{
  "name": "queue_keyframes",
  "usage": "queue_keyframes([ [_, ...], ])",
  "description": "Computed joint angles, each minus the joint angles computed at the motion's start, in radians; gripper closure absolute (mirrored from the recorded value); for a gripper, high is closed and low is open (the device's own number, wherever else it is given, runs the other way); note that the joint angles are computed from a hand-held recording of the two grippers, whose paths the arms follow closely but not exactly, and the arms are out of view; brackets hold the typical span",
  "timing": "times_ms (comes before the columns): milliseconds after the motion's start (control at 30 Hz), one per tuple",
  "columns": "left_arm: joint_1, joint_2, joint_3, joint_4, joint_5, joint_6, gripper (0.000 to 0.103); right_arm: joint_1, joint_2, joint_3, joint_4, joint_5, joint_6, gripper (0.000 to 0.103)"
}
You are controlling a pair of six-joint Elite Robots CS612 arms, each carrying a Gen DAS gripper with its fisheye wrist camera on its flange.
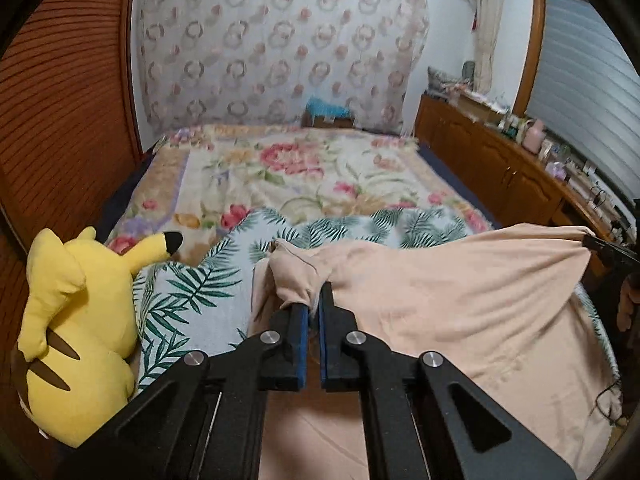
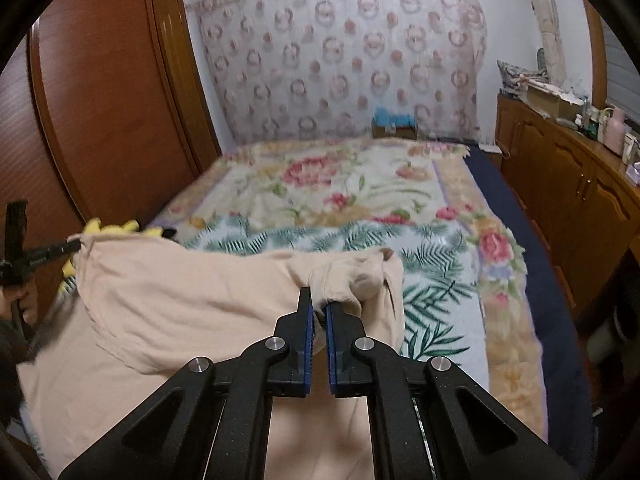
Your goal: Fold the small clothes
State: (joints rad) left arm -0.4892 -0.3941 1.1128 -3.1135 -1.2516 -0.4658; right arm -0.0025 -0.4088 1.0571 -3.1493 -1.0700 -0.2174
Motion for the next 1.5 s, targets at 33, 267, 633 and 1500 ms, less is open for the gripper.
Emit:
queue_keyframes([
  [33, -0.003, -0.007, 0.011, -0.016, 0.004, 0.003, 0.098, -0.002, -0.007, 0.016, -0.016, 0.006, 0.0, 0.098],
  [267, -0.022, -0.059, 0.118, -0.137, 0.028, 0.005, 0.098, -0.023, -0.07, 0.157, -0.131, 0.043, -0.027, 0.098],
  [633, -0.067, -0.125, 0.298, -0.285, 0.071, -0.021, 0.098, -0.051, -0.155, 0.357, -0.264, 0.051, -0.074, 0.098],
  [1500, -0.161, -0.215, 0.577, -0.366, 0.151, -0.132, 0.098, -0.108, -0.31, 0.69, -0.315, 0.086, -0.149, 0.098],
])
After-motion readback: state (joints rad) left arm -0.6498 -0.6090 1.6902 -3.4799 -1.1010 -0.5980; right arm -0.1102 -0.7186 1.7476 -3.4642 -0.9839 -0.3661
